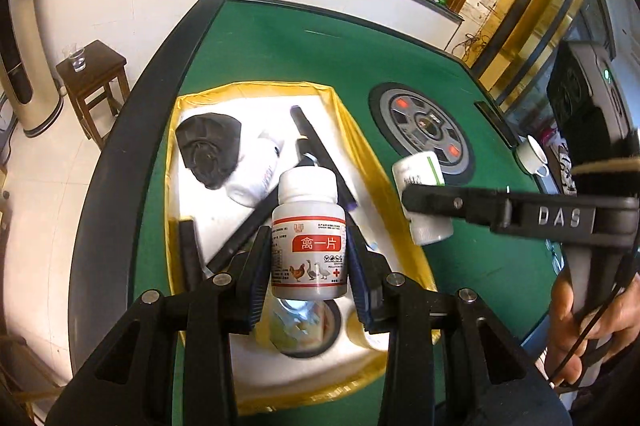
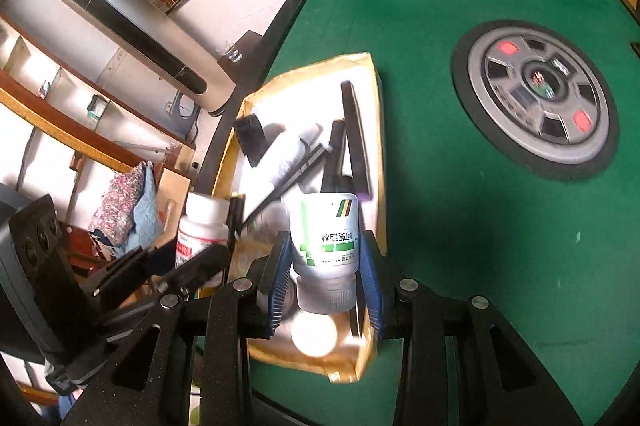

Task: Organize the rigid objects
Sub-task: 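Carry both white bottles with both grippers over the tray, then lower both bottles into the tray and open both grippers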

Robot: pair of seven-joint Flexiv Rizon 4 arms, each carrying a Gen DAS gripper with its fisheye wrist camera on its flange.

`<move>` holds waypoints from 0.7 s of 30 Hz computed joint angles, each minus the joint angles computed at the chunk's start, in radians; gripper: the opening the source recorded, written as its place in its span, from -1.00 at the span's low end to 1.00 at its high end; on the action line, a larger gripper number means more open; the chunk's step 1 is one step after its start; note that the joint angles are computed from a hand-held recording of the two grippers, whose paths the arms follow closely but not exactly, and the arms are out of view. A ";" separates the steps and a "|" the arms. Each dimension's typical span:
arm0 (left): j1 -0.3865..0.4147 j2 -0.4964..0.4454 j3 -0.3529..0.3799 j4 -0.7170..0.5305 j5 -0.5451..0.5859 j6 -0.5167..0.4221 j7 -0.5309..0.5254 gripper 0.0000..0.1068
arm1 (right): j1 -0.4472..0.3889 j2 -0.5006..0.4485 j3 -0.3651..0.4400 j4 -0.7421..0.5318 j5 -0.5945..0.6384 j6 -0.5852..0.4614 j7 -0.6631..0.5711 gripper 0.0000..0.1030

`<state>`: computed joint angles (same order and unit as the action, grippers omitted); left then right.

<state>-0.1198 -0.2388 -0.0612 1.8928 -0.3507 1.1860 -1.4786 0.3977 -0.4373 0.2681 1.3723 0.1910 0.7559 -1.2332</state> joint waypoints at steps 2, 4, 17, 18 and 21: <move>0.008 -0.015 -0.003 -0.012 -0.010 -0.003 0.010 -0.37 | 0.013 -0.039 -0.011 -0.055 -0.022 -0.022 0.008 -0.41; 0.014 -0.032 -0.006 -0.025 -0.015 -0.003 0.018 -0.37 | 0.016 -0.072 -0.009 -0.106 -0.031 -0.054 -0.005 -0.41; 0.034 -0.082 0.002 -0.054 -0.007 -0.028 0.008 -0.37 | 0.098 -0.304 -0.063 -0.392 -0.158 -0.158 -0.028 -0.42; 0.034 -0.083 0.002 -0.055 -0.004 -0.031 0.010 -0.37 | 0.099 -0.323 -0.065 -0.420 -0.161 -0.175 -0.026 -0.42; 0.033 -0.083 -0.002 -0.051 -0.002 -0.025 0.017 -0.37 | 0.104 -0.359 -0.066 -0.477 -0.158 -0.200 -0.017 -0.42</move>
